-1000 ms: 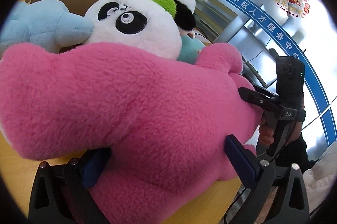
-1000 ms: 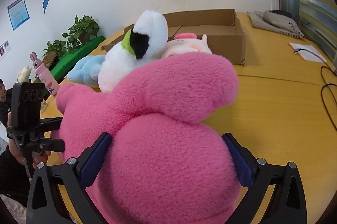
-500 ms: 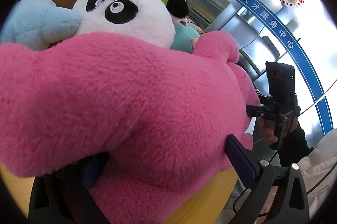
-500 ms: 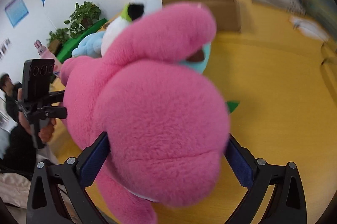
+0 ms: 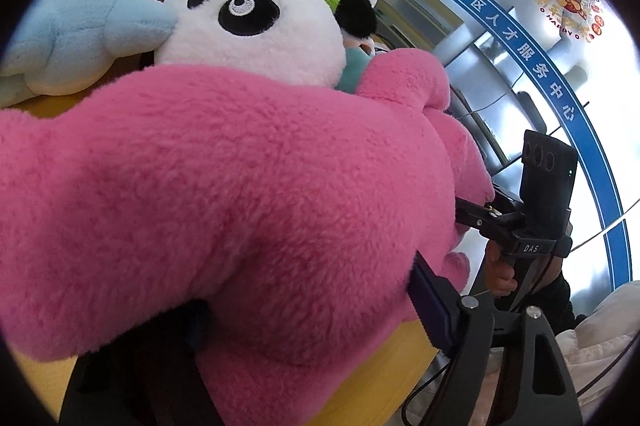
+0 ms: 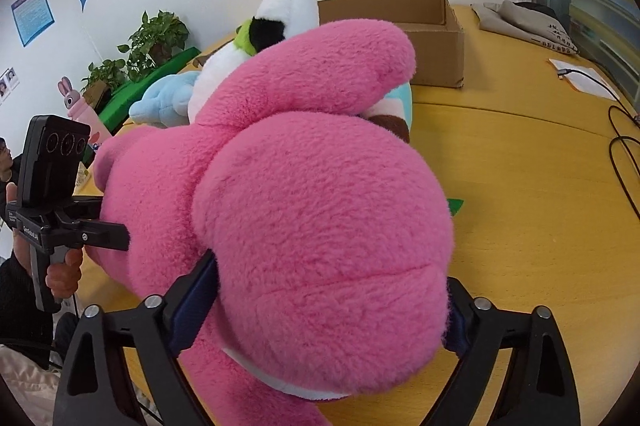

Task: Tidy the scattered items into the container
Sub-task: 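Lift the pink bear with both tools and carry it over the cardboard box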

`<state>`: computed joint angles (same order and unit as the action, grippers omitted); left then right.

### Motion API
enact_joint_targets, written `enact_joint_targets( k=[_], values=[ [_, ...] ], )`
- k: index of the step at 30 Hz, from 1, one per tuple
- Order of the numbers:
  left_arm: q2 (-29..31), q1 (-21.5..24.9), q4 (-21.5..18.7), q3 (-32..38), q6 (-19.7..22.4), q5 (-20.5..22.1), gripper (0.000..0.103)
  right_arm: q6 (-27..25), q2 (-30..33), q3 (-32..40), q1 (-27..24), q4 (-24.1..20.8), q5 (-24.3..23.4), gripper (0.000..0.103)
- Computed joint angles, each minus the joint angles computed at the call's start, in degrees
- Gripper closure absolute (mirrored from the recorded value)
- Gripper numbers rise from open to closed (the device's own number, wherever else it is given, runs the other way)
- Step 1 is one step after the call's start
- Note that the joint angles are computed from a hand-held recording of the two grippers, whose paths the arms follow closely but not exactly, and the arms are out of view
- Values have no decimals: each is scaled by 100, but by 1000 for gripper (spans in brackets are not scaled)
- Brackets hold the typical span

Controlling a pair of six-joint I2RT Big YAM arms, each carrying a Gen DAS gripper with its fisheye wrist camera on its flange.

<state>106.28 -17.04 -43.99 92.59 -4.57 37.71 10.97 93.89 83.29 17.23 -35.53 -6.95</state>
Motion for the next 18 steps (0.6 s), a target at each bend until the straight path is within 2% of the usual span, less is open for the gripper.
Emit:
enact_joint_targets(
  k=[4,14,18],
  values=[
    [-243,-28,340,-284,-232,-125,32,-216,-117,-49,122,193,257,17],
    [-834,11,882,-664,-237,-392,32,-261,-432,-185,225,613,154,19],
    [-941,-10,910,-541,-149,-503,32,-283,-559,-185,256,816,201,19]
  ],
)
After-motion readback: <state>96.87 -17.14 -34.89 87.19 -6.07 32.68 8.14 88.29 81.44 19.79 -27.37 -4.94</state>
